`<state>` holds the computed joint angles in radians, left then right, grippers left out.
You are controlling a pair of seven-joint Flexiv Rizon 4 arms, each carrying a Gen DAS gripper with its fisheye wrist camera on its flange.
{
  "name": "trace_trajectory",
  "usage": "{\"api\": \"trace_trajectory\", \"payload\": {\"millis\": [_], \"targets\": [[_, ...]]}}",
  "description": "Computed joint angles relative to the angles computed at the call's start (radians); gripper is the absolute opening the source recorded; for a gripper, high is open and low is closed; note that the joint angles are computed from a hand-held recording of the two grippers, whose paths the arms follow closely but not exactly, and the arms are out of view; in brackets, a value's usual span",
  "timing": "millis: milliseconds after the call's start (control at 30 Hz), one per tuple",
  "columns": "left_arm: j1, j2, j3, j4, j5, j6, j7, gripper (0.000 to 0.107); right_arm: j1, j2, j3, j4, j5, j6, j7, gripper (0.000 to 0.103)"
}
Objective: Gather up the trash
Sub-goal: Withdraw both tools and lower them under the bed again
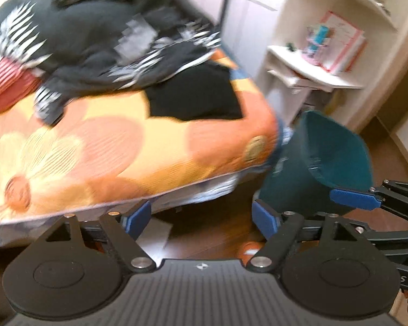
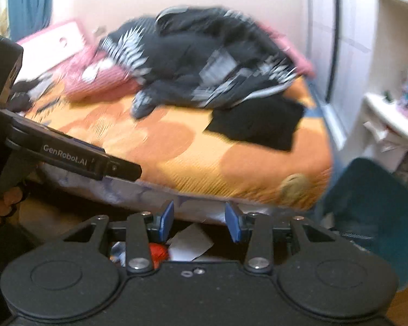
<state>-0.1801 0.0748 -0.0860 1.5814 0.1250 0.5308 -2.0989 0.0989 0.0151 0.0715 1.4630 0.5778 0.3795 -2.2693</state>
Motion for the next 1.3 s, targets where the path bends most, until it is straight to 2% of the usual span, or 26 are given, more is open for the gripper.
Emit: {"api": "trace_trajectory", "payload": {"millis": [100,167,333,533,733,967,1300], "targets": [[0.010,0.037,0.030,0.107,-0.019,0.033,-0.041,0.084,0.025,-0.025,0.024,0.021,-0.028,-0.010,0.023,0.041],[0.021,0.056,0.050,0.187,-0.070,0.050,-0.067,0.084,0.043,-0.051,0.040,0.034,-0.050,-0.019,0.055,0.041],[0.056,0.075,0.069,0.350,-0.119,0.042,-0.157,0.084,0.074,-0.133,0.072,0.051,-0.081,-0.068,0.122,0.041],[0.079,0.052,0.082,0.506,-0.199,0.053,-0.233,0.084,0.121,-0.255,0.114,0.050,-0.159,-0.073,0.175,0.042],[0.089,-0.032,0.091,0.590,-0.268,0.067,-0.219,0.084,0.165,-0.376,0.147,0.052,-0.218,-0.051,0.248,0.042],[0.093,-0.182,0.089,0.626,-0.329,0.060,-0.233,0.084,0.178,-0.507,0.177,0.053,-0.239,-0.038,0.298,0.042],[0.101,-0.370,0.066,0.719,-0.550,0.143,-0.146,0.084,0.186,-0.683,0.212,0.006,-0.250,-0.027,0.332,0.043]]}}
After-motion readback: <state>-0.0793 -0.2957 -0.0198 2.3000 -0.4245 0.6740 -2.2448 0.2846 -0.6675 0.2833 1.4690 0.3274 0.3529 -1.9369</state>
